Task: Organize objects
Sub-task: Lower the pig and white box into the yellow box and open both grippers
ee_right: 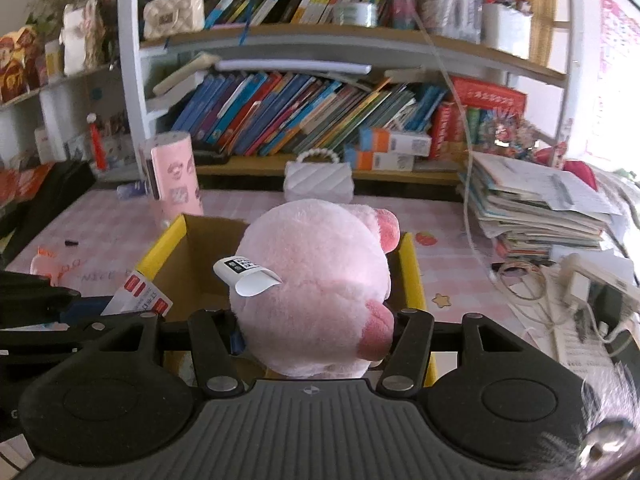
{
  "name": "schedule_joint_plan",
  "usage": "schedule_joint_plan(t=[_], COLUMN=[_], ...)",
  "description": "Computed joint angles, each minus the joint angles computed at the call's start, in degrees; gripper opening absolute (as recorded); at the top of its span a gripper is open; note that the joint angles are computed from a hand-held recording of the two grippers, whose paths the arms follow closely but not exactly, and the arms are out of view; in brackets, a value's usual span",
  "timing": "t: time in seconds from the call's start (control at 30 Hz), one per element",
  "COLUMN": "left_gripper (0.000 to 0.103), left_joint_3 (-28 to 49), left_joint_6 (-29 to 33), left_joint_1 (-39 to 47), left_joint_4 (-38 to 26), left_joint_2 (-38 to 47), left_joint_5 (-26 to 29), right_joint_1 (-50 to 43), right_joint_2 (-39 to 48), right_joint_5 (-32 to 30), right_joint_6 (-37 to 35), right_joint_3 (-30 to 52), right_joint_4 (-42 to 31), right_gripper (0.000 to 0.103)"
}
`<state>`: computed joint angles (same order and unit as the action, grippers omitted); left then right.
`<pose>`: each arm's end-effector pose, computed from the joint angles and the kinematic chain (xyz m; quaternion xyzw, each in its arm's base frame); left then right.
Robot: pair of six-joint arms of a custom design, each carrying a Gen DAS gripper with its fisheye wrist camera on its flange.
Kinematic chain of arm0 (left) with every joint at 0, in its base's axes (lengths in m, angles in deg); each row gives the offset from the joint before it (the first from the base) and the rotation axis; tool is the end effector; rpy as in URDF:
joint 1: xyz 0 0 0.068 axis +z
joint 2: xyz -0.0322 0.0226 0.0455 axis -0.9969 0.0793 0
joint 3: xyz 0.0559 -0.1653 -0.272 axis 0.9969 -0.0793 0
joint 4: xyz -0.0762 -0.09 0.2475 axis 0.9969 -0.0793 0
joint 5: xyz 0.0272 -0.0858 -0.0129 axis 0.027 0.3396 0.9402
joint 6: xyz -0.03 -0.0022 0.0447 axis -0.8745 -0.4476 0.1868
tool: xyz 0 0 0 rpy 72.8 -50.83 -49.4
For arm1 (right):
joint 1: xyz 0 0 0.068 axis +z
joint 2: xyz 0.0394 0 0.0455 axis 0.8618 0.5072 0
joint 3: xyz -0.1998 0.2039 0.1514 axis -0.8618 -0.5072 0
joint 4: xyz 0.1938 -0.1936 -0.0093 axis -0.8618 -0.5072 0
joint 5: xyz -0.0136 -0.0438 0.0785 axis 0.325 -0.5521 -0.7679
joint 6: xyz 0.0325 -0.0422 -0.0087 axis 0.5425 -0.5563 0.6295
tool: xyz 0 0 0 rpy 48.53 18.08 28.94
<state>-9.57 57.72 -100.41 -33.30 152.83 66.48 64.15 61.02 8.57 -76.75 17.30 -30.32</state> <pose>0.2817 -0.0816 0.1583 0.1764 0.8694 -0.1226 0.4449 0.2929 0.0251 0.1776 -0.0559 0.8819 0.0291 0.4672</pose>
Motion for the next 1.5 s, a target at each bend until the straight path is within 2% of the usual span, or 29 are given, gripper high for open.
schedule_joint_plan(t=[0.33,0.73,0.87,1.1,1.27,1.37,1.5], left_gripper=[0.013,0.013,0.013,0.014,0.021,0.031,0.055], left_joint_3=[3.7,6.2,6.3,6.4,5.5,4.4,1.9], left_joint_6=[-1.5,-0.3,0.1,0.2,0.4,0.6,0.4], left_joint_1=[-1.4,-2.9,-3.3,-3.3,-3.4,-3.8,-3.3], left_joint_4=[-1.7,-3.1,-2.9,-2.9,-1.0,0.8,3.5], left_joint_2=[6.0,9.2,9.4,9.5,9.0,8.0,5.8], left_joint_5=[-4.8,-8.0,-8.8,-8.8,-10.1,-11.4,-11.7], right_joint_1=[0.0,0.2,-0.2,-0.2,-0.6,-1.0,-1.1], right_joint_2=[9.4,15.4,16.5,16.8,16.4,15.7,14.0], right_joint_5=[-2.8,-5.2,-5.9,-5.7,-6.4,-6.9,-6.0], right_joint_6=[-6.2,-12.1,-12.0,-11.1,-9.5,-8.1,-6.6], right_joint_3=[7.3,14.7,17.9,18.7,18.0,16.6,13.6], right_joint_4=[-3.6,-13.4,-19.0,-20.3,-18.9,-16.8,-11.8], right_gripper=[0.054,0.054,0.055,0.058,0.061,0.065,0.075])
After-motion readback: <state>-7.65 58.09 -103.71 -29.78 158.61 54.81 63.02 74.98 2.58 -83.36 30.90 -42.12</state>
